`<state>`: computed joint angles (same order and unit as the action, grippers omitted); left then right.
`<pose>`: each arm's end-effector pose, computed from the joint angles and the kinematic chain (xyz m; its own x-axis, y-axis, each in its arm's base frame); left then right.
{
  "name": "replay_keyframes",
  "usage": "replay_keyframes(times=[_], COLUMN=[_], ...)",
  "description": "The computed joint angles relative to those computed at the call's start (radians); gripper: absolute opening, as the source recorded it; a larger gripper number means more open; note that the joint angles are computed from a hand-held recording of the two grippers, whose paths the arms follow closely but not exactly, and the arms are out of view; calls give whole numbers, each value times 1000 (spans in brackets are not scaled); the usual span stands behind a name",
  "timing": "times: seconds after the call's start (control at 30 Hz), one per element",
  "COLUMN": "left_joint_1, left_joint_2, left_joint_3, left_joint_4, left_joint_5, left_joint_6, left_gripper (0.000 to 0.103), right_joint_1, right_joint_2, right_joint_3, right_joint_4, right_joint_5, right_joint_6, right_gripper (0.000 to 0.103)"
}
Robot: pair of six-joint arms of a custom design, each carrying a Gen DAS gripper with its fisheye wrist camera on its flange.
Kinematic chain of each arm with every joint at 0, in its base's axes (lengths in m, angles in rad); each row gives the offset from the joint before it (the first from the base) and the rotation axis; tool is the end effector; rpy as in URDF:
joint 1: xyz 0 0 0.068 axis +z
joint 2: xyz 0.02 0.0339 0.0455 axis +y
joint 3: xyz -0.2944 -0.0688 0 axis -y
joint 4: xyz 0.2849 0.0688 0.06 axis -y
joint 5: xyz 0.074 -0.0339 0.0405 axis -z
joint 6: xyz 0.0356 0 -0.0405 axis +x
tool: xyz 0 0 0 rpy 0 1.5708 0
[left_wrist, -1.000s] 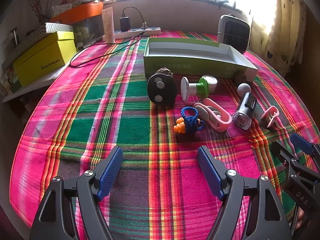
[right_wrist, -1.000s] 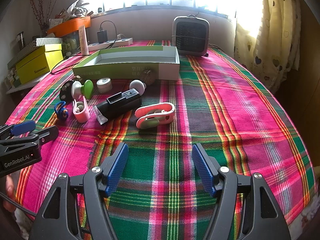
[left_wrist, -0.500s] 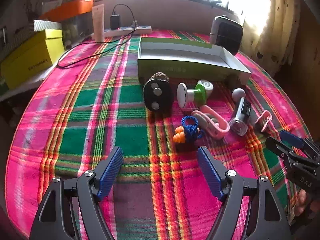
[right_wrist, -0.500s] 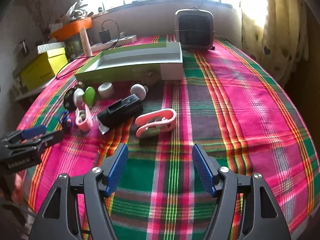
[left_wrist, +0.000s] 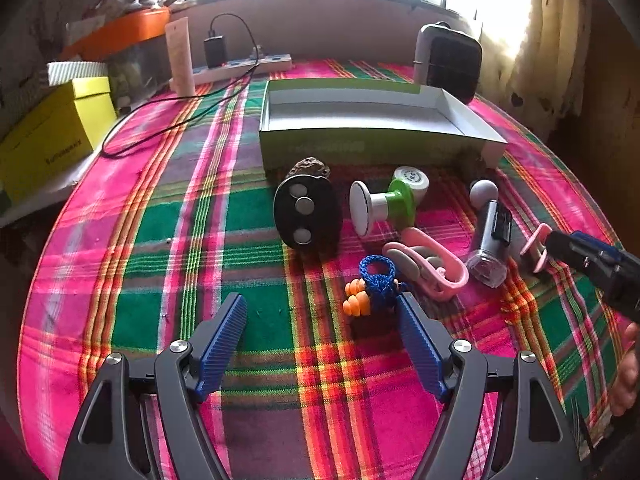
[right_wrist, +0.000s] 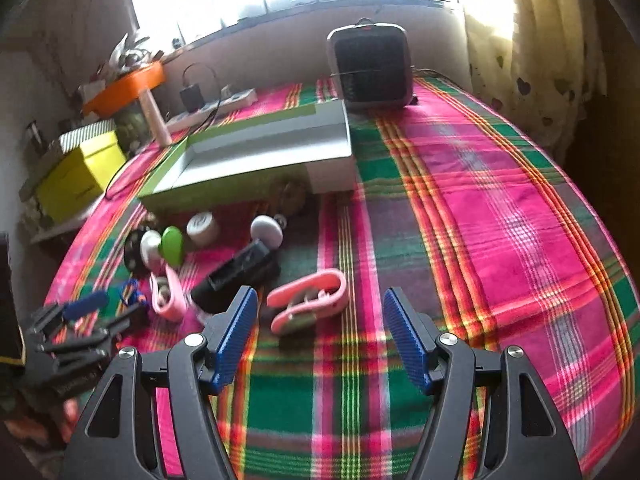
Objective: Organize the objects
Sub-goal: 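Move both grippers toward the scattered items on the cloth, then grasp the pink-and-white clip with the right gripper while the left gripper grasps the blue earplug cord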
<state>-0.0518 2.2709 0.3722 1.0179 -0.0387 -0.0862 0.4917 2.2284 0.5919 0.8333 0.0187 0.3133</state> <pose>0.2442 -0.0113 -0.0349 -0.7697 -0.0462 -0.6367 -0.0393 0.9989 -0.0251 0.2799 0.1492 -0.0206 -0.7454 -0.0497 -0.6647 -0.2427 0.9490 0.2012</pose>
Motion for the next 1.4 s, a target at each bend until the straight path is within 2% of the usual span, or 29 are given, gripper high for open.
replay_keyframes(times=[0.17, 0.43, 0.53, 0.67, 0.83, 0.93, 1.4], left_joint_1=[-12, -12, -11, -11, -11, -10, -2], left_joint_2=[6, 8, 6, 4, 0, 1, -5], left_joint_3=[7, 9, 12, 12, 16, 16, 28], left_joint_4=[0, 2, -3, -7, -16, -14, -32], left_joint_5=[-19, -20, -19, -20, -20, -20, -7], left_joint_6=[5, 4, 6, 6, 6, 6, 18], left_gripper=[76, 76, 76, 76, 76, 76, 76], right_joint_1=[-3, -9, -1, 6, 15, 7, 46], right_joint_2=[20, 32, 45, 58, 52, 45, 11], right_joint_3=[39, 89, 116, 133, 131, 118, 71], right_joint_4=[-42, -87, -113, -108, -125, -127, -146], right_joint_5=[-34, -47, -42, -52, 17, -11, 118], right_joint_6=[24, 39, 21, -24, -46, -37, -47], right_gripper=[53, 51, 47, 46, 46, 46, 46])
